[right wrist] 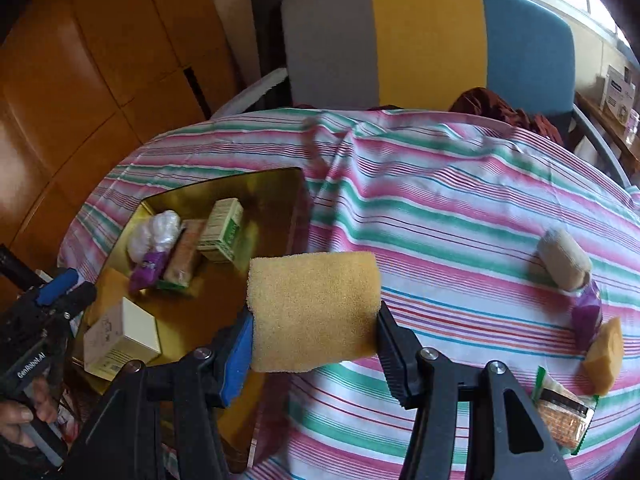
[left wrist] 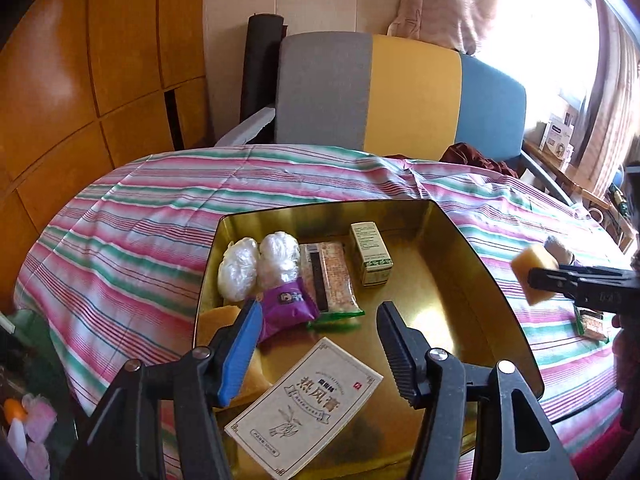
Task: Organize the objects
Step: 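Lower the yellow sponge into the gold tray and open the right gripper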
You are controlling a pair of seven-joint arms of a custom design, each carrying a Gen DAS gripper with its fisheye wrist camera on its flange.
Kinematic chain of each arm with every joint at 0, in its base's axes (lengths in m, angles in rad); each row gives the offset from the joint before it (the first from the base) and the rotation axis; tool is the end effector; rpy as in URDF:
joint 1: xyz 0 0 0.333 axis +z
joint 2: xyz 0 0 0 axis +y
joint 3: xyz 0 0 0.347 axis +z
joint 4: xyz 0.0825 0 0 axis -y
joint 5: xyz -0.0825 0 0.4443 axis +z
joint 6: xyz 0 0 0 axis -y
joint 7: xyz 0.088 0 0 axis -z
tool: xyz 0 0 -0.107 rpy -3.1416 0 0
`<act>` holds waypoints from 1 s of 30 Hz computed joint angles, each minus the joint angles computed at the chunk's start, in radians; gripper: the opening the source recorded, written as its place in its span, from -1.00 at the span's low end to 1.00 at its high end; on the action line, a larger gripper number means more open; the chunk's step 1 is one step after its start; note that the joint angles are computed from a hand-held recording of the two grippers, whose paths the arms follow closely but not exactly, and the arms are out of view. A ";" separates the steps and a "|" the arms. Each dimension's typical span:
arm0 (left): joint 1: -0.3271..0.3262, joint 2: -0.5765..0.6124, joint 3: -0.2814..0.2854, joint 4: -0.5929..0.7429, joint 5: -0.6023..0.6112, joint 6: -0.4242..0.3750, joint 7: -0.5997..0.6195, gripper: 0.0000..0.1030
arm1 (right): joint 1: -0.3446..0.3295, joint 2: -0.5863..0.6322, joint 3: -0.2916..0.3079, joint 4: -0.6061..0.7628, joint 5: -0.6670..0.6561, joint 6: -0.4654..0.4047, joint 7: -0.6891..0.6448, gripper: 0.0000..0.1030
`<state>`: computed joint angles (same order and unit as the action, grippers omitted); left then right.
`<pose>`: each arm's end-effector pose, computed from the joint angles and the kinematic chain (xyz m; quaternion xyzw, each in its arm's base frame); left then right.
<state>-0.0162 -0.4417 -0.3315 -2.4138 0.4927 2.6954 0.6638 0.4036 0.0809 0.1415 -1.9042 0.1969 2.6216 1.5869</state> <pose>0.4678 -0.2018 0.5437 -0.6994 0.5929 -0.2751 0.2892 0.5888 0.3486 0.5352 -0.7856 0.5288 -0.0820 0.3105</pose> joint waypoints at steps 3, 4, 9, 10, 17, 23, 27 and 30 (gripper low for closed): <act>-0.002 -0.007 0.008 -0.011 -0.009 0.005 0.000 0.18 | 0.018 0.036 0.015 0.051 0.000 -0.011 -0.007 0.09; -0.001 -0.010 0.009 -0.015 -0.011 0.008 -0.001 0.18 | 0.024 0.050 0.017 0.069 -0.008 -0.017 -0.001 0.10; 0.003 -0.032 0.023 -0.041 -0.037 0.024 0.002 0.18 | 0.064 0.139 0.008 0.185 -0.108 -0.043 0.068 0.10; 0.007 -0.040 0.024 -0.049 -0.041 0.025 0.001 0.18 | 0.074 0.161 0.001 0.215 -0.140 -0.052 0.092 0.11; 0.038 -0.087 0.031 -0.098 -0.070 0.019 -0.008 0.18 | 0.132 0.342 -0.035 0.452 -0.296 -0.160 0.171 0.17; 0.052 -0.106 0.037 -0.125 -0.095 0.010 -0.008 0.18 | 0.156 0.438 -0.052 0.573 -0.335 -0.237 0.188 0.22; 0.059 -0.105 0.031 -0.126 -0.099 0.010 -0.009 0.18 | 0.153 0.437 -0.052 0.566 -0.333 -0.229 0.185 0.42; 0.058 -0.104 0.028 -0.124 -0.098 0.011 -0.005 0.19 | 0.149 0.428 -0.051 0.550 -0.326 -0.212 0.184 0.52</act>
